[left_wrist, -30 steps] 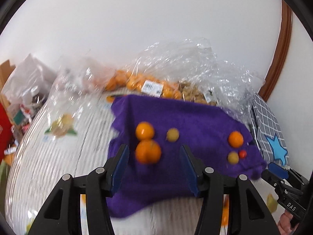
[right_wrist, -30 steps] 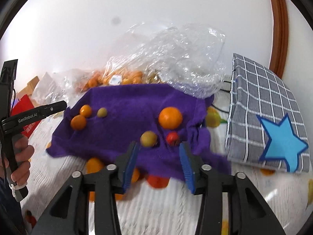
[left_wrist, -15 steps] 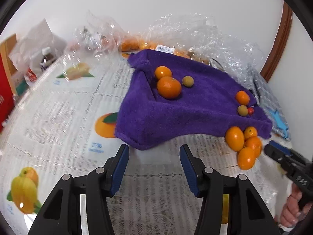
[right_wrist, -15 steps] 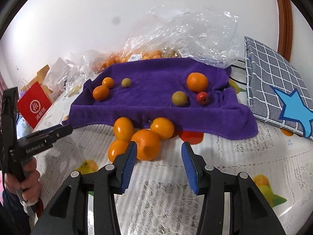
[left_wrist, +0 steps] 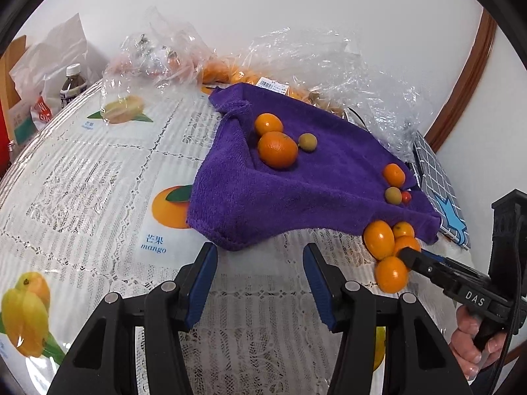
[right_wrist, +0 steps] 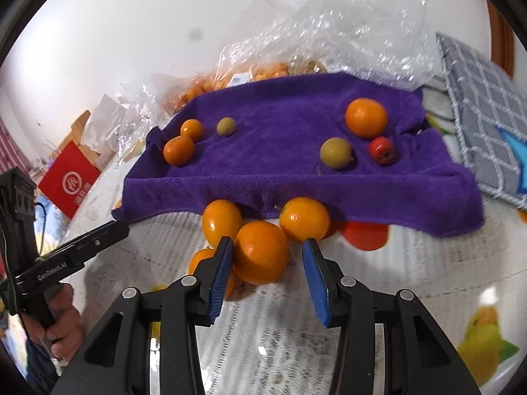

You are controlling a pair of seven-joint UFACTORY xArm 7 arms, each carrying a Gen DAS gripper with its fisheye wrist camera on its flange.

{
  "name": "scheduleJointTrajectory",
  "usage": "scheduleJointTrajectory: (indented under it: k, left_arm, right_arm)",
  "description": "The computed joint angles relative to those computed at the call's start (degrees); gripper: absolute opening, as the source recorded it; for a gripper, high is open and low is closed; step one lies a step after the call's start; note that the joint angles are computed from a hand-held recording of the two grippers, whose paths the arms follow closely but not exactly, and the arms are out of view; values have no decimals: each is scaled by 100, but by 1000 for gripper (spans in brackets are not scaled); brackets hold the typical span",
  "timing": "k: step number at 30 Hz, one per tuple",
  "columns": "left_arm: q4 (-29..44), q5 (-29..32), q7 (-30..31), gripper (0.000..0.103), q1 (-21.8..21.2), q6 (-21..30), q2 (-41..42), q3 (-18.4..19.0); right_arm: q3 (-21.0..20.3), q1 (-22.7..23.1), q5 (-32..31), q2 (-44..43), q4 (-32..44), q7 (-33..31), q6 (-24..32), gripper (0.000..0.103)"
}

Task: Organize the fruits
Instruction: 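Lower the right tool to an orange in front of the towel and close, then lift the orange with the right tool while the left tool grasps another orange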

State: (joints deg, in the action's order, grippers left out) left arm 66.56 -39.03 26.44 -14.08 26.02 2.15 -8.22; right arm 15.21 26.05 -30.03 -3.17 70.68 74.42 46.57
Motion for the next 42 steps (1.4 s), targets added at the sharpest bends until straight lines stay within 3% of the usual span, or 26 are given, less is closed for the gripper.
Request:
scheduleJointTrajectory:
  k: [1, 7, 13, 17, 30, 35, 38, 42]
  left_arm:
    - [-1, -9, 17, 52, -1, -1, -2, -4]
    - [-7, -79, 40, 52, 13, 5, -8, 2]
    - [-32, 54, -51, 52, -5, -29, -24, 8]
    - [-28, 134, -113, 52, -11, -19, -19, 7]
    - [-9, -69, 96, 52, 12, 33, -3, -16]
    - [-69, -700, 827, 51, -7, 228, -126, -24]
    - [-63, -1274, 1602, 51, -47, 792, -225, 0]
    - [-147, -1129, 1727, 51, -223, 897, -321, -51]
  right_arm:
    - [9, 12, -21, -4, -15, -23, -72, 32]
    - [163, 173, -564, -143, 150, 130, 787, 32]
    - [447, 262, -906, -359, 270, 53, 2353, 32]
    - [390, 239, -593, -558, -45, 52, 2223, 32]
    - [396, 27, -537, -691, -368, 320, 1707, 31]
    - [578, 15, -609, -898, -455, 535, 2064, 31]
    - [663, 25, -574, -1070, -554, 582, 2276, 31]
    - [722, -3, -401, -1306, -744, 657, 2307, 31]
